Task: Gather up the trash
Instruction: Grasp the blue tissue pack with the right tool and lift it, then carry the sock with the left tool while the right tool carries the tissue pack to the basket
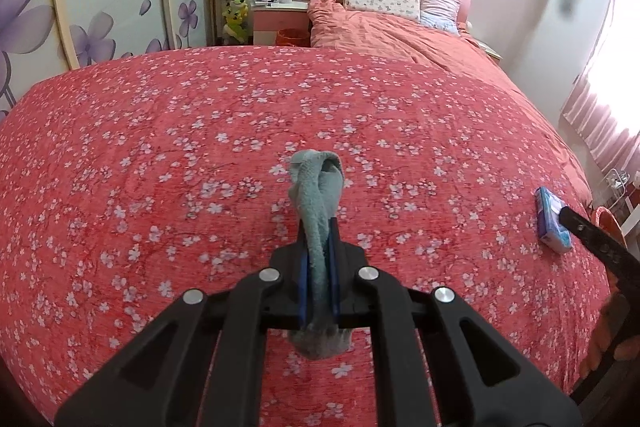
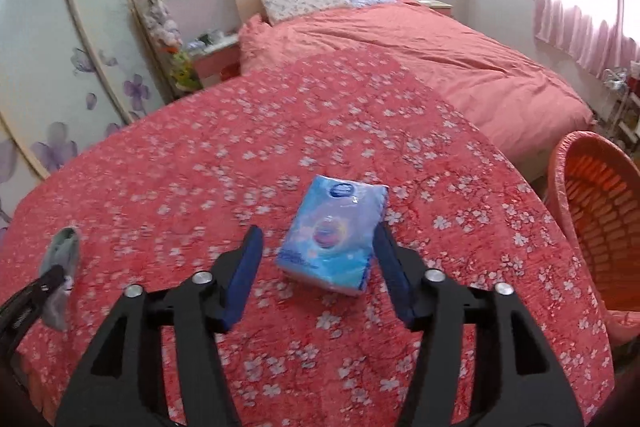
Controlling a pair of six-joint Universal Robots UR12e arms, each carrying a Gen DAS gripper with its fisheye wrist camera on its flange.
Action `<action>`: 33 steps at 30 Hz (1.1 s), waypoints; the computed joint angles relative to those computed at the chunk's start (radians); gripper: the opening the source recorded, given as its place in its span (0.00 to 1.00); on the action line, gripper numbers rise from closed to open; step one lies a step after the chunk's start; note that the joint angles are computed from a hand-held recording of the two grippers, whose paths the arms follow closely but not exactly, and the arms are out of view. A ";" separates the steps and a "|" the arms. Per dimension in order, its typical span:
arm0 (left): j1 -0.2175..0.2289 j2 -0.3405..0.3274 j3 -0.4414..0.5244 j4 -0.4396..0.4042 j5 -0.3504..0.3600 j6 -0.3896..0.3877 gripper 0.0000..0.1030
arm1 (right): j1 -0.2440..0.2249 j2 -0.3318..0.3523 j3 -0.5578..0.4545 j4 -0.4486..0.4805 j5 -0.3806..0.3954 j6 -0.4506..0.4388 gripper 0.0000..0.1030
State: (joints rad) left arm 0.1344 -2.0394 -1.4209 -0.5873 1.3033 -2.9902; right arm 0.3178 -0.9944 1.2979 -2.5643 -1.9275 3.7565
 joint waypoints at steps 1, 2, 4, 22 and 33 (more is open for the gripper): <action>0.000 0.001 -0.003 0.001 -0.002 0.000 0.09 | -0.001 0.005 -0.009 0.016 -0.009 0.000 0.61; -0.001 -0.001 0.000 -0.001 -0.004 0.000 0.09 | -0.001 0.011 -0.018 0.035 -0.019 -0.001 0.62; -0.001 -0.003 0.003 -0.004 -0.010 -0.001 0.09 | 0.001 0.023 -0.039 0.076 -0.032 -0.003 0.63; 0.014 0.013 -0.017 0.033 -0.085 0.000 0.09 | -0.002 -0.022 0.031 -0.034 -0.004 -0.052 0.51; -0.011 0.061 -0.041 0.074 -0.093 0.012 0.09 | -0.007 -0.082 0.106 -0.180 0.006 -0.104 0.51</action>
State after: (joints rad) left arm 0.1232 -1.9785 -1.4621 -0.5138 1.2098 -2.9786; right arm 0.3107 -1.0769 1.4035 -2.7448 -1.9211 3.6526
